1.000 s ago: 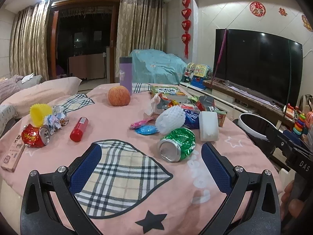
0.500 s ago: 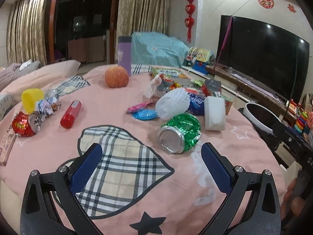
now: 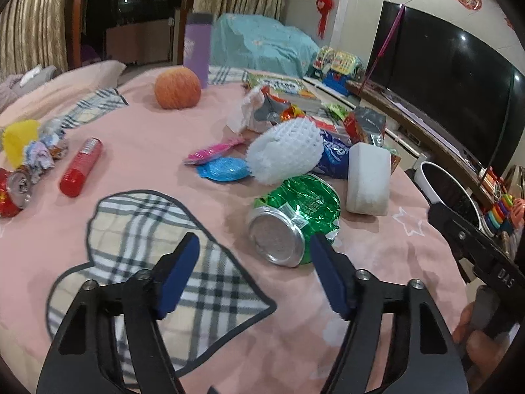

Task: Collect trash
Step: 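Grasp the green crushed can with the left tool while the right tool grasps the white foam block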

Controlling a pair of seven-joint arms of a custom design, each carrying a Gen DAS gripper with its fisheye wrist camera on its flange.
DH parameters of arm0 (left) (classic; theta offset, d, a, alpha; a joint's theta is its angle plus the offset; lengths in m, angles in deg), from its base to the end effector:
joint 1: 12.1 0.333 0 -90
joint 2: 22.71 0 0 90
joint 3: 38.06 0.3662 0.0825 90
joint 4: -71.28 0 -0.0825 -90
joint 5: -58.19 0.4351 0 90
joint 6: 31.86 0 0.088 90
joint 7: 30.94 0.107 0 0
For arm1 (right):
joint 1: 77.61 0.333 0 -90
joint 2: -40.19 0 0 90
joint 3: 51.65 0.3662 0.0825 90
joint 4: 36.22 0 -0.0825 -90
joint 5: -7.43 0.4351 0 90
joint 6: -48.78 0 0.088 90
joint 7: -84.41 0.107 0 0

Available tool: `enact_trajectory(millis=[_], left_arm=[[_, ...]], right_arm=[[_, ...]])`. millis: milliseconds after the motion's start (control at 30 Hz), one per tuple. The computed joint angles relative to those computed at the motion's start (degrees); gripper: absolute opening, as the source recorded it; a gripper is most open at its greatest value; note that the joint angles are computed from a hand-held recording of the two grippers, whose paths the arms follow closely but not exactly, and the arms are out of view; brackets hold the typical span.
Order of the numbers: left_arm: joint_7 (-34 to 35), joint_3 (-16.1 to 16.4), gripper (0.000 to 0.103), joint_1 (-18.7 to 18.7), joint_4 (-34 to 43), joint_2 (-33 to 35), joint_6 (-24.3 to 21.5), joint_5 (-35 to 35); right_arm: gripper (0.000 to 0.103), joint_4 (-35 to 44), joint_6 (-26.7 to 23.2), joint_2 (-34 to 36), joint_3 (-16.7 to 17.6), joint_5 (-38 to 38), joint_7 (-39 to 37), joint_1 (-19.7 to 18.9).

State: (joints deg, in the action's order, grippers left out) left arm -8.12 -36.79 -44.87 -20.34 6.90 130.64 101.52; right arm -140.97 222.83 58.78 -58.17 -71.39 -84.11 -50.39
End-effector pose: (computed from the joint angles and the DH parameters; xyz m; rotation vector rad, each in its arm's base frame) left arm 0.6591 -0.4494 0.4208 -1.7779 1.8306 -0.9551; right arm 0.6328 0.3276 0.4311 -1.5239 1.6248 -0.6038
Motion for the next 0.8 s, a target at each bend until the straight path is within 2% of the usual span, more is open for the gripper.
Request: enact_trajectory(millis=[100, 200, 300, 333, 400, 467, 533, 633, 700, 733, 767, 800], left_arm=[[3.7, -2.5, 0.069, 2.0, 2.2, 1.7, -0.9, -4.1], [6.8, -3.6, 0.069, 2.7, 4.2, 3.0, -2.1, -7.7], [8.8, -3.6, 0.067, 2.5, 6.0, 4.3, -3.2, -10.1], [9.7, -3.8, 0.059, 2.7, 6.7, 4.8, -3.7, -10.9], [12.6, -4.9, 0.044, 3.4, 8.0, 5.8, -4.5, -13.1], [14.8, -5.3, 0.019, 3.5, 8.9, 6.5, -4.9, -14.7], [16.7, -5.4, 0.014, 3.5, 9.4, 6.9, -5.1, -15.9], [17.3, -4.3, 0.014, 2.8, 9.1, 6.9, -4.0, -16.1], [18.0, -4.2, 0.013, 2.8, 8.6, 6.7, -3.2, -16.6], [18.3, -4.1, 0.013, 2.8, 8.4, 6.7, -2.7, -16.9], [18.5, -4.0, 0.012, 2.8, 8.1, 6.5, -2.3, -17.1], [18.7, -3.9, 0.012, 2.8, 7.7, 6.3, -1.9, -17.2]], right_arm=[[0.099, 1.2, 3.0, 2.2, 3.1, 10.7, -10.7, -3.6], [0.094, 2.3, 3.5, 4.7, 10.4, 23.6, -24.4, -10.0], [0.089, 3.6, 2.7, 6.5, 14.8, 30.7, -32.4, -13.5], [0.087, 4.2, 2.0, 7.4, 17.4, 33.7, -35.8, -15.5], [0.083, 4.7, 1.6, 8.4, 20.2, 37.5, -40.1, -17.8], [0.081, 5.6, 0.4, 9.4, 22.1, 40.5, -43.5, -18.9], [0.081, 6.4, -0.5, 10.6, 24.2, 43.9, -46.9, -20.5], [0.078, 7.4, -0.9, 12.0, 26.5, 48.0, -51.1, -22.2], [0.068, 7.8, -1.1, 12.9, 28.1, 50.8, -53.6, -23.5], [0.054, 8.2, -1.7, 13.3, 28.9, 52.0, -55.0, -23.9], [0.045, 8.3, -1.5, 13.8, 30.3, 53.5, -56.7, -25.0], [0.045, 8.1, -1.1, 13.7, 29.8, 54.1, -57.1, -24.5]])
